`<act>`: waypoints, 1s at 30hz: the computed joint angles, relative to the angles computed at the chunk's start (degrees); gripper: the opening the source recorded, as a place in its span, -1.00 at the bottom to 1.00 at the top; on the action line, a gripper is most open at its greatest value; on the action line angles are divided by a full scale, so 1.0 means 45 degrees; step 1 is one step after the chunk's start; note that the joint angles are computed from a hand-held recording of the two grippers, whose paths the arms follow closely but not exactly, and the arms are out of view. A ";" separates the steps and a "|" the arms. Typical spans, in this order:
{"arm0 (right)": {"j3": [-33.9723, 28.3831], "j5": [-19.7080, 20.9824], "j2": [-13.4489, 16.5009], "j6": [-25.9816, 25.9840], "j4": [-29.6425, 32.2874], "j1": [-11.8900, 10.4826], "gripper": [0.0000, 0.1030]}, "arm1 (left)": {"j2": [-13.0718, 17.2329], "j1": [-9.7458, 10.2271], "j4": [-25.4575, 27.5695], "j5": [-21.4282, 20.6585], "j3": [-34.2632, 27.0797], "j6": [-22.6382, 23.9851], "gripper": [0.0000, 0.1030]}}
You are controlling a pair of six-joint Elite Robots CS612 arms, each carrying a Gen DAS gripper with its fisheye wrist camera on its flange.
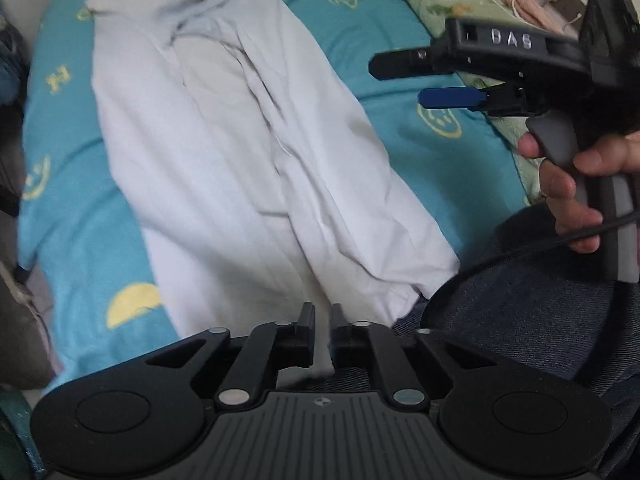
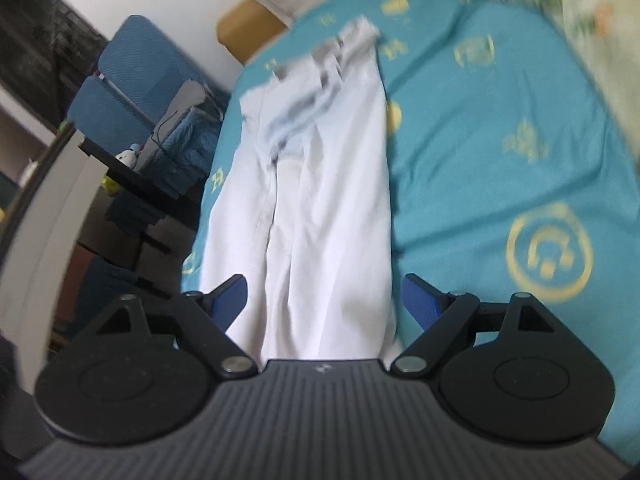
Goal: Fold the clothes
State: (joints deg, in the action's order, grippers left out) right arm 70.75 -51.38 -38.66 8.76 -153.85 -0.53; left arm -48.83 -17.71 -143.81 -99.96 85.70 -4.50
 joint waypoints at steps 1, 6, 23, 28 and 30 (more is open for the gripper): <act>-0.0085 0.0162 0.0042 0.0130 0.0490 -0.0047 0.66 | 0.0011 0.0101 -0.0304 -0.0214 0.0111 -0.0456 -0.50; -0.0184 0.0414 0.0114 0.0791 0.1646 -0.0154 0.66 | 0.0134 0.0764 -0.2043 -0.1181 0.0611 -0.3700 -0.01; -0.0525 -0.0374 0.0040 -0.0483 0.4958 0.0012 0.25 | 0.0522 0.1259 -0.2858 -0.0226 0.0879 -0.8333 0.15; -0.0774 -0.1382 -0.0043 -0.1598 0.6127 0.0281 -0.25 | 0.0516 0.1197 -0.2503 -0.0207 0.0886 -0.8135 0.13; -0.0729 -0.1688 -0.0148 -0.1988 0.6310 0.0360 -0.39 | 0.0467 0.1178 -0.2510 -0.0138 0.0965 -0.8115 0.09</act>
State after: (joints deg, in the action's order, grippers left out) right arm 67.47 -58.98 -39.32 -0.18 -125.45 1.09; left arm -46.73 -12.41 -155.11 -100.58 90.04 -41.02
